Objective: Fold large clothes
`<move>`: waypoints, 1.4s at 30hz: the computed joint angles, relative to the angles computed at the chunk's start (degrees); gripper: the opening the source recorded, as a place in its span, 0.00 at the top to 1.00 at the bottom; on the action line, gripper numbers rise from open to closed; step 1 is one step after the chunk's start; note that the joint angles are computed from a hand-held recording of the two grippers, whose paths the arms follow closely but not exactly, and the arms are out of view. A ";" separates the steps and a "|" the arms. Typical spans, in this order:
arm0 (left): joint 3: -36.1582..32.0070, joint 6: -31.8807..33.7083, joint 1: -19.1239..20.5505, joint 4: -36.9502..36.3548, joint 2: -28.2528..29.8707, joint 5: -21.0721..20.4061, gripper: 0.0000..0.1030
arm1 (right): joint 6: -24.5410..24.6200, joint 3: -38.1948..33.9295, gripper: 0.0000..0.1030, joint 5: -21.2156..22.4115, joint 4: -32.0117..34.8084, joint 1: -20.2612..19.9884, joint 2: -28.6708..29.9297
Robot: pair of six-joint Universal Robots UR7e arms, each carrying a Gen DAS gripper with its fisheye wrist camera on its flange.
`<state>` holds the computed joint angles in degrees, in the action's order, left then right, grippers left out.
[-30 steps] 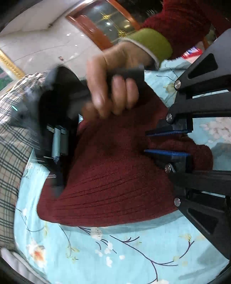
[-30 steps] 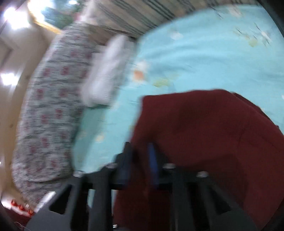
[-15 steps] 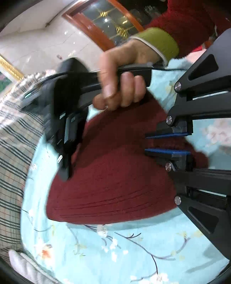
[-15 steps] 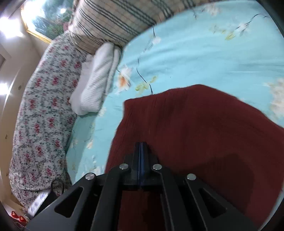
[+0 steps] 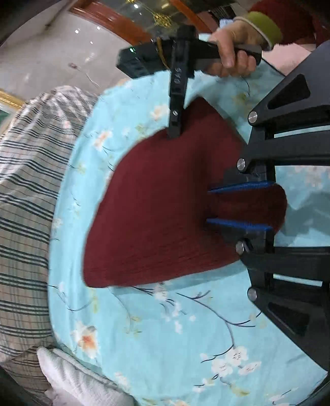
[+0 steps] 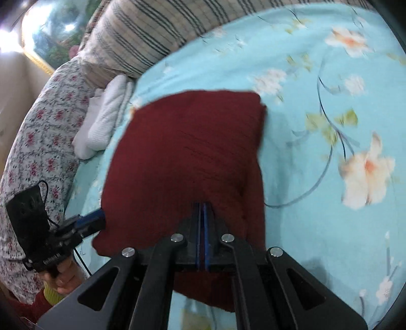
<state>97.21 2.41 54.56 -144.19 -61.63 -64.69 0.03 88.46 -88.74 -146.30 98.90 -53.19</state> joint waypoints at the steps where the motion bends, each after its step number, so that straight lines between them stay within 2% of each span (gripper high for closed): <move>1: 0.98 0.47 0.01 -1.53 -0.04 0.35 0.82 | 0.10 0.51 1.00 0.20 -1.19 -0.33 0.23; 4: 2.33 0.21 0.11 -2.84 -0.53 0.53 0.82 | 0.95 1.64 1.00 1.71 -3.26 -1.06 0.14; 8: 2.28 -0.77 -0.76 -2.59 -1.00 1.54 0.84 | 0.80 1.78 1.00 0.82 -2.81 -0.31 -0.50; 13: 4.22 2.11 -1.42 -3.36 -3.95 -6.35 0.84 | -2.41 3.67 0.97 2.98 -3.87 1.46 -3.35; 16: 3.51 2.62 -1.84 0.50 -1.77 -1.72 0.85 | -3.45 3.79 0.97 2.27 -2.21 2.06 -3.54; 19: 2.48 1.25 0.24 0.81 -0.63 -4.45 0.89 | -1.50 3.23 0.98 -4.31 0.10 2.13 -2.17; 21: 1.99 1.02 1.09 0.97 -0.42 -6.01 0.91 | -0.09 4.33 1.00 -3.17 -0.92 0.83 -2.29; 24: 3.38 2.19 0.47 -0.30 -0.77 -4.61 0.91 | 1.08 5.44 1.00 -1.16 -2.09 -0.47 -2.65; 28: 4.50 0.55 -0.21 -1.40 -0.75 -3.49 0.91 | 0.33 5.32 1.00 -2.22 -2.03 0.04 -2.60; 37: 3.36 -7.20 -0.85 2.45 -2.88 -3.36 0.91 | 0.28 6.73 0.98 -2.32 -2.52 1.35 -4.86; 39: 3.94 -8.01 -1.50 1.98 -3.96 -2.73 0.90 | 0.23 7.07 0.98 -2.43 -2.71 1.58 -5.34; 40: 4.40 -7.95 -1.95 1.38 -4.71 -2.17 0.84 | 0.18 7.27 0.98 -2.27 -3.01 1.69 -5.62; 41: 4.85 -8.00 -2.45 0.67 -5.36 -1.13 0.72 | 0.27 7.44 0.98 -2.24 -3.66 1.82 -5.85; 42: 5.25 -8.24 -3.02 -0.18 -5.93 0.51 0.64 | 0.52 7.76 0.97 -2.56 -4.77 1.87 -6.12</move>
